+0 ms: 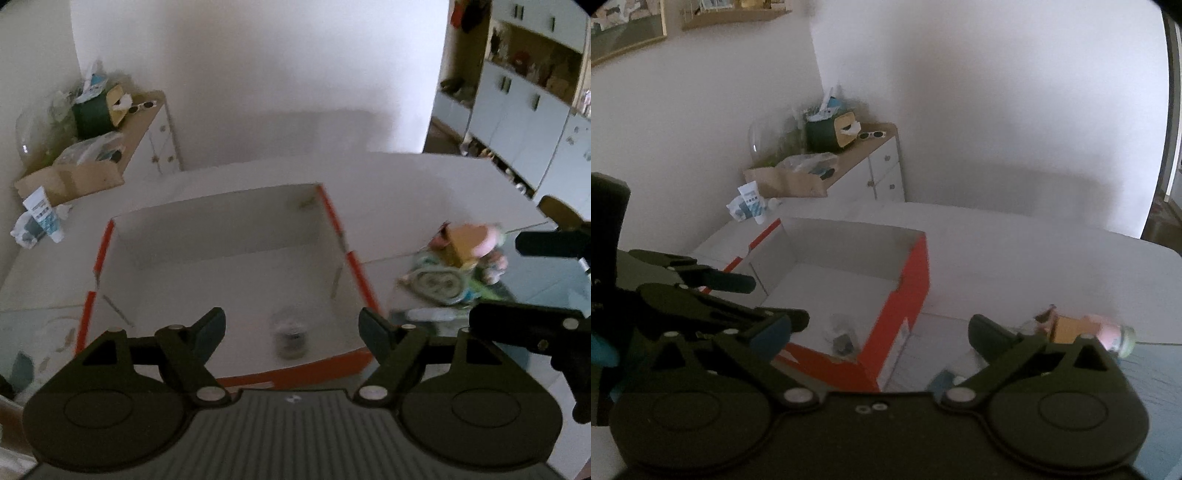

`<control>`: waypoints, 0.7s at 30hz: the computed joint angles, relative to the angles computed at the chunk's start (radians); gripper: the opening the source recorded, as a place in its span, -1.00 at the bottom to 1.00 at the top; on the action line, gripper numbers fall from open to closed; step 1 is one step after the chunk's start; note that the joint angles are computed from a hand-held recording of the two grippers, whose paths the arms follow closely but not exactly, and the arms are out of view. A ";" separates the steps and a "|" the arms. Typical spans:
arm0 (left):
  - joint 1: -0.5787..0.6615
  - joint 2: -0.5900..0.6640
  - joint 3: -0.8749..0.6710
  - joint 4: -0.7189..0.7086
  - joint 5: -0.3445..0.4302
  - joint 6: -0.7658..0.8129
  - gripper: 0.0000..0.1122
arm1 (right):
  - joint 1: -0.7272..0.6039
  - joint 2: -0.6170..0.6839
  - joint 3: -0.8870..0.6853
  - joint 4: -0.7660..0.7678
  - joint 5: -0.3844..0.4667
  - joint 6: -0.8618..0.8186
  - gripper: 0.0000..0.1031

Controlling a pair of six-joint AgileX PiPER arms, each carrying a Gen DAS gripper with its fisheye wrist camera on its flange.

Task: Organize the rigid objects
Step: 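Open both grippers to release the toy and jar, then withdraw, then grasp the white-and-green marker with the left gripper while the right grasps the green stick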

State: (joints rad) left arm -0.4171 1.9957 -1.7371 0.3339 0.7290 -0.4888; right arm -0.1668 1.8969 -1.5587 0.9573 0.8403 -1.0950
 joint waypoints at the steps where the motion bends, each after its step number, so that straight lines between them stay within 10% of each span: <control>1: -0.009 -0.002 0.001 0.001 -0.005 -0.009 0.41 | -0.018 -0.007 0.009 0.009 0.009 -0.018 0.99; 21: -0.238 0.157 -0.139 0.196 -0.026 -0.242 0.48 | -0.340 0.065 -0.023 0.031 0.123 -0.195 0.99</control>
